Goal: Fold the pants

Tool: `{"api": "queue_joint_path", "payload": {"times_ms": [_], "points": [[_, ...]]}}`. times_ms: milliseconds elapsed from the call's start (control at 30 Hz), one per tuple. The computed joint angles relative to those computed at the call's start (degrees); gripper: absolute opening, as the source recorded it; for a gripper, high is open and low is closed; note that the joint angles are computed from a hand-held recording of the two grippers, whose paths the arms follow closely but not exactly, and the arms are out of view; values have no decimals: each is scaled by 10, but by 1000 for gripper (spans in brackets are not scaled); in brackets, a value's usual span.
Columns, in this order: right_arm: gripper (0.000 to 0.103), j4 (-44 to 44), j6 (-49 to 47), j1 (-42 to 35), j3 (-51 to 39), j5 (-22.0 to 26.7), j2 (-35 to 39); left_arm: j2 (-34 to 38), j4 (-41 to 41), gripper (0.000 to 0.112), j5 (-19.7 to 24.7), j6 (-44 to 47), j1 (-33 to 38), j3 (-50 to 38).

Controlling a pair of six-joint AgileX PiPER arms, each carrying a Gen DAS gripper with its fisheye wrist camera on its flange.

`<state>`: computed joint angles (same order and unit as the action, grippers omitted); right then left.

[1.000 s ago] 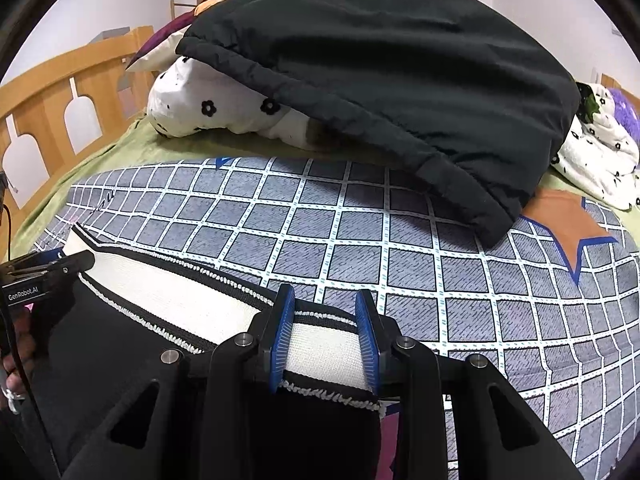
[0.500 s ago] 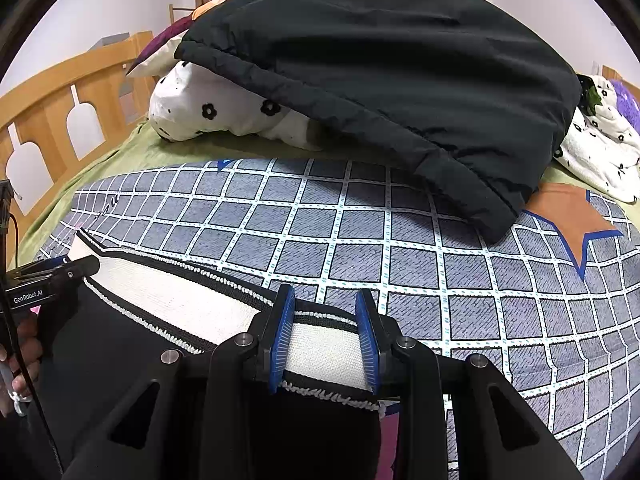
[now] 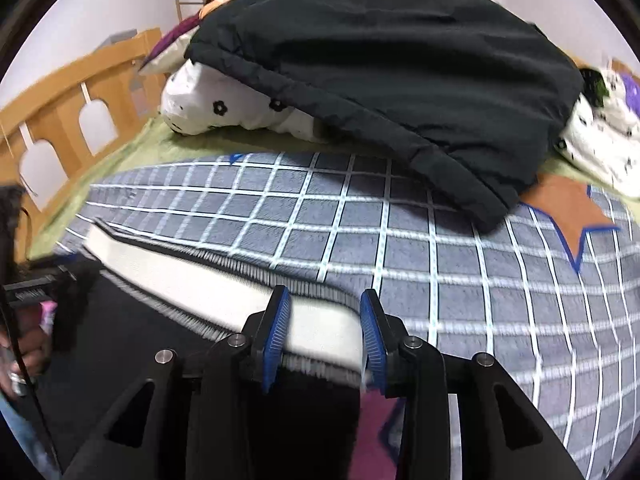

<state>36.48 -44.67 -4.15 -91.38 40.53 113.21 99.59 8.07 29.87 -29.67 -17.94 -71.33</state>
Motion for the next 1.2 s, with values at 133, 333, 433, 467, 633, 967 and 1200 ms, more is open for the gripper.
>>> {"api": "queue_joint_path", "payload": {"times_ms": [133, 333, 433, 467, 633, 967, 1200], "points": [[36, 1, -16, -11, 124, -26, -88, -88, -2, 73, 3, -18, -34, 108], [36, -3, -88, -14, 360, -110, -261, -291, 132, 73, 5, -205, -163, 317], [36, 20, -132, -45, 424, -82, -316, -371, 227, 73, 68, -331, -274, 371], [36, 21, -141, -52, 442, -75, -330, -386, 277, 73, 109, -389, -332, 381], [36, 32, -163, -73, 512, -58, -394, -300, 335, 57, 250, -448, -462, 354], [36, -34, -92, -59, 561, -45, -473, -376, 478, 11, 143, -707, -429, 413], [36, -65, -63, -51, 571, -51, -484, -372, 401, 13, 133, -664, -409, 428]]}}
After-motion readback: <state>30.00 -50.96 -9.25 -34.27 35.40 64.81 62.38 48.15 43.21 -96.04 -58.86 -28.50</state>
